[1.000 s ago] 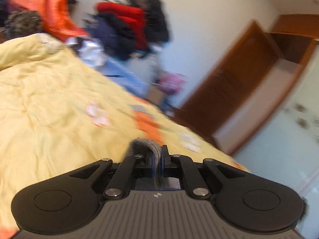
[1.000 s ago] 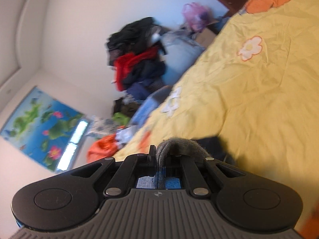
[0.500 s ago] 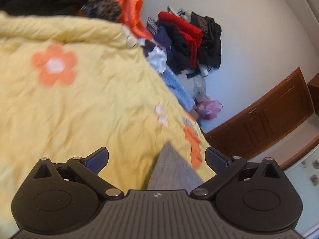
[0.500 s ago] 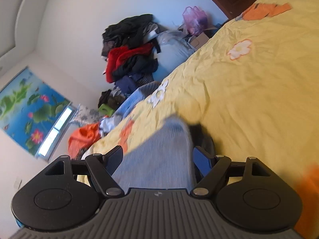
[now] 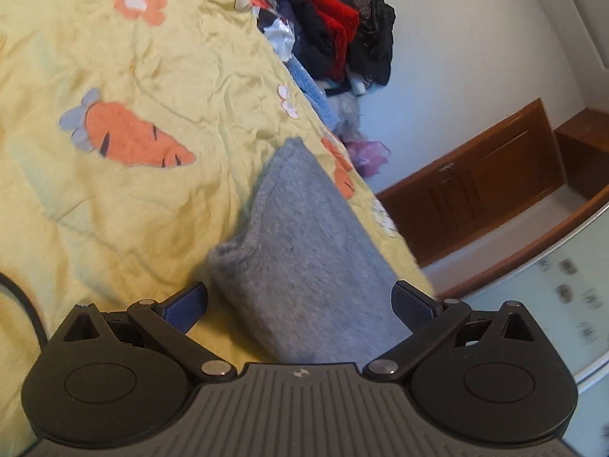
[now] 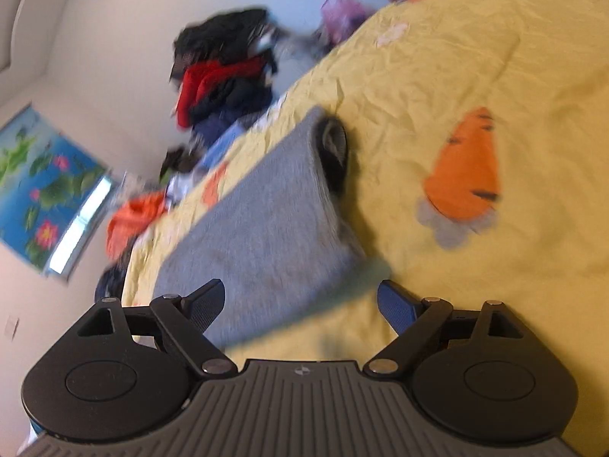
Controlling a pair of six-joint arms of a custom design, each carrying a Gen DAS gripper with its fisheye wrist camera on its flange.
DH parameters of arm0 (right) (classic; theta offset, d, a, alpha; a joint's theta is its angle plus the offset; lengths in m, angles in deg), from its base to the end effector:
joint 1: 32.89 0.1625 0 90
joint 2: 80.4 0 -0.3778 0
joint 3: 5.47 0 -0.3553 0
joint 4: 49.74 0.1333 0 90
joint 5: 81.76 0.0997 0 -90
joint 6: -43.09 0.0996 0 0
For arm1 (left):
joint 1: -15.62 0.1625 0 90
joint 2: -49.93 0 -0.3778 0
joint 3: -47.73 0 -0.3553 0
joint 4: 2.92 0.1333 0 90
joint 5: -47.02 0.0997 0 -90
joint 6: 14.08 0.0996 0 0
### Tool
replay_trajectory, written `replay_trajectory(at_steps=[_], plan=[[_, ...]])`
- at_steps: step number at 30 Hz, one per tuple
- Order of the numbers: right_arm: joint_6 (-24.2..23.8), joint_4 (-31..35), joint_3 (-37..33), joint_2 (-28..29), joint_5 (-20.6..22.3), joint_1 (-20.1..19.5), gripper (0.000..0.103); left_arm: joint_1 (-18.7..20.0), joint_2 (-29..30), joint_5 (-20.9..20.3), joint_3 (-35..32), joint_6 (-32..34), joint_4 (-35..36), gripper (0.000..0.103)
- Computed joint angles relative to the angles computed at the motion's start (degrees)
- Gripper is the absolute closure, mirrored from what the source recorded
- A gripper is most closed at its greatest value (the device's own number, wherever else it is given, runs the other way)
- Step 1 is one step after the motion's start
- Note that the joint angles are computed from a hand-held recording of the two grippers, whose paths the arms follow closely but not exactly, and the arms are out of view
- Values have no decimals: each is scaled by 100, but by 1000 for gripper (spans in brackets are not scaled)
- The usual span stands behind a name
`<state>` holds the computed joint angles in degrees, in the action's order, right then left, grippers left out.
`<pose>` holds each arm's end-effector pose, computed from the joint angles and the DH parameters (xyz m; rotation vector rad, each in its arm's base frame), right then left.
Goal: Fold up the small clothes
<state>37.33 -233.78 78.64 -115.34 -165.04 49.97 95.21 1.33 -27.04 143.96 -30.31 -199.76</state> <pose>0.0590 -0.6952 0.1103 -0.0351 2.8793 -1.2000 0.0455 -0.6414 0.2200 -0.3512 2.6828 -1.5783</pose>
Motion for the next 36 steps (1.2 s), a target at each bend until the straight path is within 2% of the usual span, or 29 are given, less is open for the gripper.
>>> replay_trajectory(at_steps=[3,4,5,6,7,8,9,11,14,18,24,27,31,33,36], plan=[[336,-126,-595,477,-101,109,18,-49,236,214,-181,81,-304,2],[332,-107,-775,606,-161,157,20,-58,268,259,-223,71,-297,18],[295,-43,-922,705,-227,194,30,-35,256,218,-258,9,-138,37],[240,-15,-1034,791,-304,224,53,8,226,172,-344,-131,262,75],[198,118,-1160,861,-403,252,68,55,235,174,-425,-283,604,87],[178,341,-1271,899,-468,256,90,115,267,75,-491,-317,706,89],[220,491,-1368,952,-501,246,91,136,277,27,-495,-270,667,90],[285,366,-1320,974,-272,163,91,93,255,166,-518,-181,777,94],[341,299,-1231,912,-146,141,92,-43,186,426,-461,86,776,98],[174,91,-1031,732,50,182,93,-197,-83,249,-143,410,410,98],[5,-13,-476,239,567,211,93,-399,-614,-15,512,380,178,98],[-69,-57,68,-144,866,160,93,-476,-981,-135,1063,333,3,98],[-264,-165,1130,-835,1219,18,93,-508,-1517,-291,2029,280,-314,98],[-335,-282,1716,-1185,1322,-84,93,-558,-1728,-48,2468,397,-292,98],[-194,-324,2399,-1550,1339,-303,93,-501,-1970,96,2955,408,-121,98]])
